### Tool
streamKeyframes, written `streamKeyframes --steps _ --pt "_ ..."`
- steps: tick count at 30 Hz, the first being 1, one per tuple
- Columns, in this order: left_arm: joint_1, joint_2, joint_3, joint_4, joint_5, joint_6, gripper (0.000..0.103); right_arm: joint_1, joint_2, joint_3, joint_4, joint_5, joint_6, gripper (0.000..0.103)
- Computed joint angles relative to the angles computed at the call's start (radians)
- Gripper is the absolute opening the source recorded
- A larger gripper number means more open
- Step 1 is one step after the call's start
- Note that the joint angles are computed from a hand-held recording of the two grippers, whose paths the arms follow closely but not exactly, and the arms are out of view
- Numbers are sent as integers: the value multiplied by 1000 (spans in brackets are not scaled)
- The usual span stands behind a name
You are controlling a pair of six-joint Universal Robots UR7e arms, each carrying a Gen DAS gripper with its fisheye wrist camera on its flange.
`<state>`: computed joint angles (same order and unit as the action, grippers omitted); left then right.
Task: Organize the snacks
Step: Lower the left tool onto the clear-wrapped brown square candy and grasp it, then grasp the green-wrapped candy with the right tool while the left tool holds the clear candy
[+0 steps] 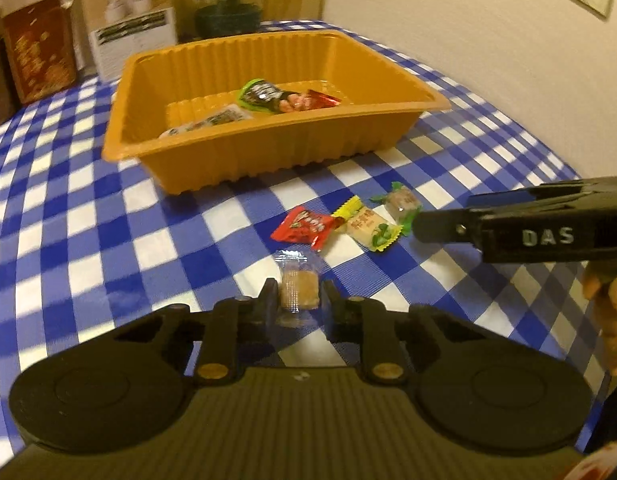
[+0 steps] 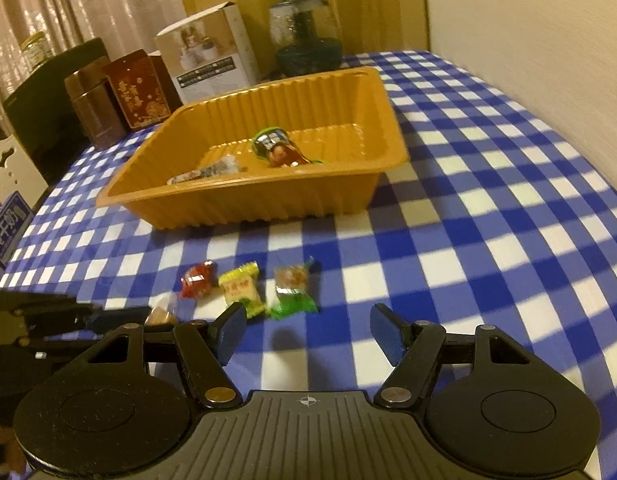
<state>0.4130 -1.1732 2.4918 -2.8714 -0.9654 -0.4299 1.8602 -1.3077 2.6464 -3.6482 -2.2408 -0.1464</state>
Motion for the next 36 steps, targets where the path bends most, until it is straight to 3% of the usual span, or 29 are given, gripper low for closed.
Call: streamKeyframes --steps 1,7,14,22,29,36 --pt "-3 -7 3 11 4 -30 20 -5 7 -6 -3 8 -13 51" --pt "-21 -44 20 61 19 -146 20 -28 52 -36 -24 20 -56 38" --pt "-37 -62 28 90 21 -201 20 -34 90 -56 -43 16 -95 23" --pt "-75 -89 36 144 31 -261 20 -3 71 -32 -53 -12 -109 22" --pt "-139 -136 44 223 37 -341 20 62 0 12 6 -55 -29 22" --pt "-214 -197 47 328 43 -439 20 156 -104 56 150 -114 118 22"
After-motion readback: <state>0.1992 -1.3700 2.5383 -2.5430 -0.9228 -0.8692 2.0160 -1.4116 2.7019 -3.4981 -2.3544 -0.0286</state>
